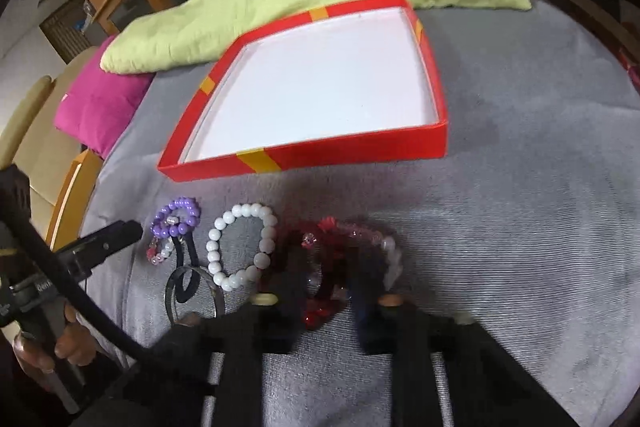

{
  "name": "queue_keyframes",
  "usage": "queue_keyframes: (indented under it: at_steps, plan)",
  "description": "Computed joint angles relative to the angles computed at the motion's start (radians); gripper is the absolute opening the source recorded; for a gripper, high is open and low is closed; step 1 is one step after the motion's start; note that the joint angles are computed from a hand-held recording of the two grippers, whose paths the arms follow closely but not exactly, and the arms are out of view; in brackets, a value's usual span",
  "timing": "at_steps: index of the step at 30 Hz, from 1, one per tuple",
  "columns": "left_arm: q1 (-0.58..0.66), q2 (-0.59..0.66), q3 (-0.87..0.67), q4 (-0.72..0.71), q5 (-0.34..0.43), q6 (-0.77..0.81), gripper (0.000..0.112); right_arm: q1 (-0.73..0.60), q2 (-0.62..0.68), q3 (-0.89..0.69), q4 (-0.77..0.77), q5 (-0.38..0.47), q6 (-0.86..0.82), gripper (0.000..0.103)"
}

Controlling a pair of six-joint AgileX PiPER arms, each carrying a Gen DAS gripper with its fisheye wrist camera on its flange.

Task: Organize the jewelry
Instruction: 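Grasp the maroon ring with the right gripper while the left gripper grasps the purple bead bracelet, then lower both bracelets into the red box and open both grippers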

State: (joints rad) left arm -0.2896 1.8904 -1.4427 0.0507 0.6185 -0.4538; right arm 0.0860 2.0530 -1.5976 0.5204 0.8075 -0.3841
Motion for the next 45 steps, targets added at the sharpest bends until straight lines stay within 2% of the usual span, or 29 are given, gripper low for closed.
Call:
queue_keyframes:
  at_steps: [2, 4, 5, 6, 9, 12, 16, 21, 26, 29, 33, 39, 44, 45]
  plan:
    - [-0.014, 0.051, -0.078, 0.015, 0.058, 0.02, 0.066, 0.003, -0.01, 0.015, 0.001, -0.022, -0.003, 0.008]
    - [-0.011, 0.086, -0.117, -0.041, 0.076, 0.082, 0.052, 0.001, -0.038, 0.055, 0.028, -0.074, -0.028, 0.008]
    - [-0.01, 0.107, -0.14, -0.074, 0.093, 0.118, 0.037, -0.006, -0.054, 0.073, 0.057, -0.091, -0.054, 0.008]
    - [-0.01, 0.125, -0.161, -0.089, 0.11, 0.136, 0.03, -0.016, -0.071, 0.093, 0.091, -0.111, -0.081, 0.008]
    - [-0.002, 0.12, -0.138, -0.141, 0.069, 0.188, 0.016, -0.041, -0.082, 0.099, 0.162, -0.114, -0.118, 0.008]
    - [0.006, 0.098, -0.113, -0.182, 0.029, 0.229, 0.01, -0.066, -0.082, 0.098, 0.241, -0.095, -0.166, 0.008]
    - [-0.005, 0.042, -0.054, -0.228, -0.059, 0.304, 0.01, -0.108, -0.067, 0.076, 0.363, -0.06, -0.222, 0.008]
    - [0.018, 0.01, -0.029, -0.315, -0.094, 0.382, 0.01, -0.122, -0.025, 0.01, 0.411, -0.04, -0.181, 0.008]
    - [0.047, -0.036, 0.001, -0.412, -0.138, 0.479, 0.01, -0.101, 0.014, -0.063, 0.381, -0.062, -0.126, 0.008]
    - [0.067, -0.066, 0.013, -0.561, -0.168, 0.618, 0.01, -0.094, 0.053, -0.13, 0.351, -0.055, -0.075, 0.008]
    - [0.086, -0.037, -0.037, -0.637, -0.206, 0.675, 0.009, -0.081, 0.128, -0.255, 0.3, -0.025, 0.009, 0.008]
    - [0.088, 0.167, -0.3, -0.432, -0.114, 0.436, 0.01, -0.049, 0.25, -0.454, 0.2, 0.028, 0.135, 0.008]
    - [0.064, 0.304, -0.478, -0.269, 0.013, 0.271, 0.011, -0.013, 0.355, -0.634, 0.058, 0.093, 0.255, 0.009]
    - [0.063, 0.316, -0.498, -0.265, 0.041, 0.269, 0.011, -0.007, 0.382, -0.686, 0.025, 0.122, 0.281, 0.014]
